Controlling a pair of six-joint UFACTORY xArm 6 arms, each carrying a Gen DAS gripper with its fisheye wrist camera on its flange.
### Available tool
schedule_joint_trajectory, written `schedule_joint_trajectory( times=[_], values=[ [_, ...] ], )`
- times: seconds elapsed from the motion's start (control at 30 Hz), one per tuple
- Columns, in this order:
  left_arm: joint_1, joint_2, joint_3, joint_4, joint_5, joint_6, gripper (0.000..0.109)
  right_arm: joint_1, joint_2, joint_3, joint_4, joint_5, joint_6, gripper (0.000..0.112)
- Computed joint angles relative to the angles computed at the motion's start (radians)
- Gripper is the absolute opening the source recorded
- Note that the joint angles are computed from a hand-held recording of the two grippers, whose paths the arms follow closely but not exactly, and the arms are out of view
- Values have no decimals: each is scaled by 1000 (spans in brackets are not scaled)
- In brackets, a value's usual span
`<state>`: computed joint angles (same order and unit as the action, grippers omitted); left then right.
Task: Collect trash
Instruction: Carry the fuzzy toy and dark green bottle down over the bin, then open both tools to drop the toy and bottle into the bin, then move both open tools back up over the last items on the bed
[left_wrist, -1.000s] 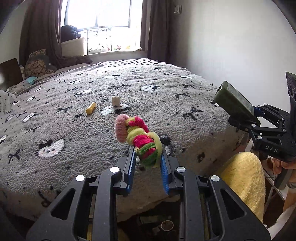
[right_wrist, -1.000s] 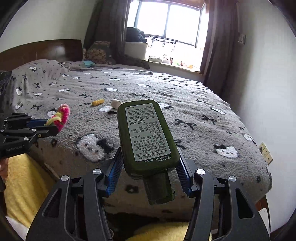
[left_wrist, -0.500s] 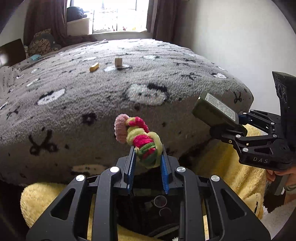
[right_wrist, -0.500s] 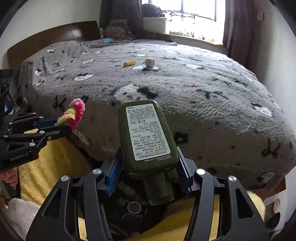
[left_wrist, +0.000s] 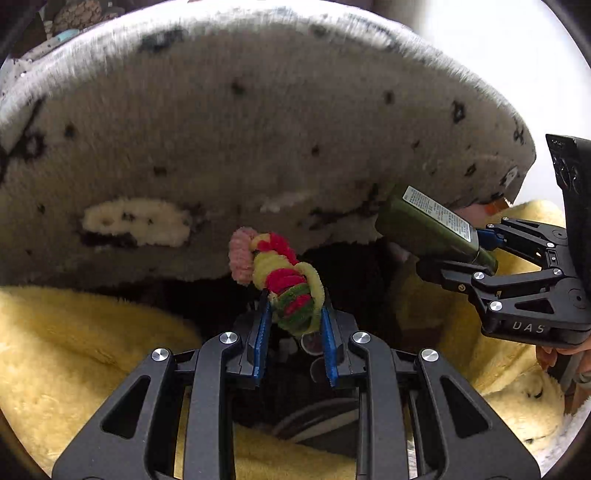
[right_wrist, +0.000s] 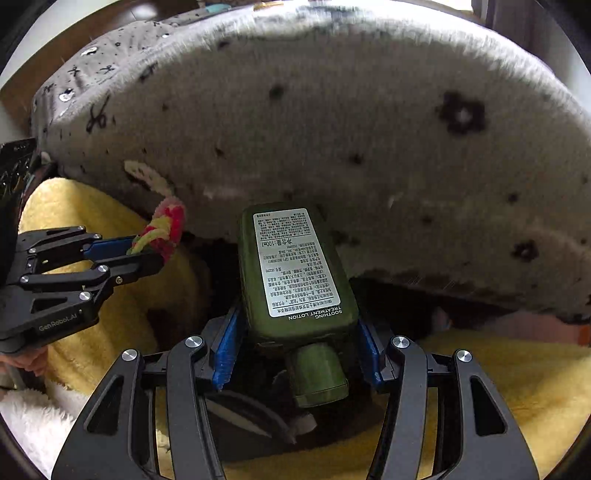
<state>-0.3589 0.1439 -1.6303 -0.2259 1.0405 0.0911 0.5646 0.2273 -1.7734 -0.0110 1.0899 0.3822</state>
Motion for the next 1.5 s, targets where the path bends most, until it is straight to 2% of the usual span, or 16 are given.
schedule_joint_trajectory(
  times=[0.4,0.83,0.9,0.93,0.97,1.0,1.33,1.43,1.5],
  values=[
    [22,82,-40,-73,141,16,23,-16,38,16,158,74,-66,55],
    [12,108,-48,-82,191,19,26,-30,60,12,186,52,-78,55],
    [7,113,-57,-63,198,10,42,-33,64,-2,178,57,-68,55],
    [5,113,-58,-58,196,10,53,-34,63,-1,174,52,-60,56],
    [4,111,-57,-53,193,10,60,-34,59,4,171,45,-50,63],
    [2,110,-58,-49,192,9,60,-36,52,12,166,39,-42,73],
    [-3,106,-97,-21,196,27,85,-48,41,-21,98,26,-6,89],
    [0,108,-131,-15,188,43,89,-44,40,-66,-6,11,33,89],
    [10,111,-168,-23,179,51,90,-32,36,-100,-123,-11,72,89]
  ],
)
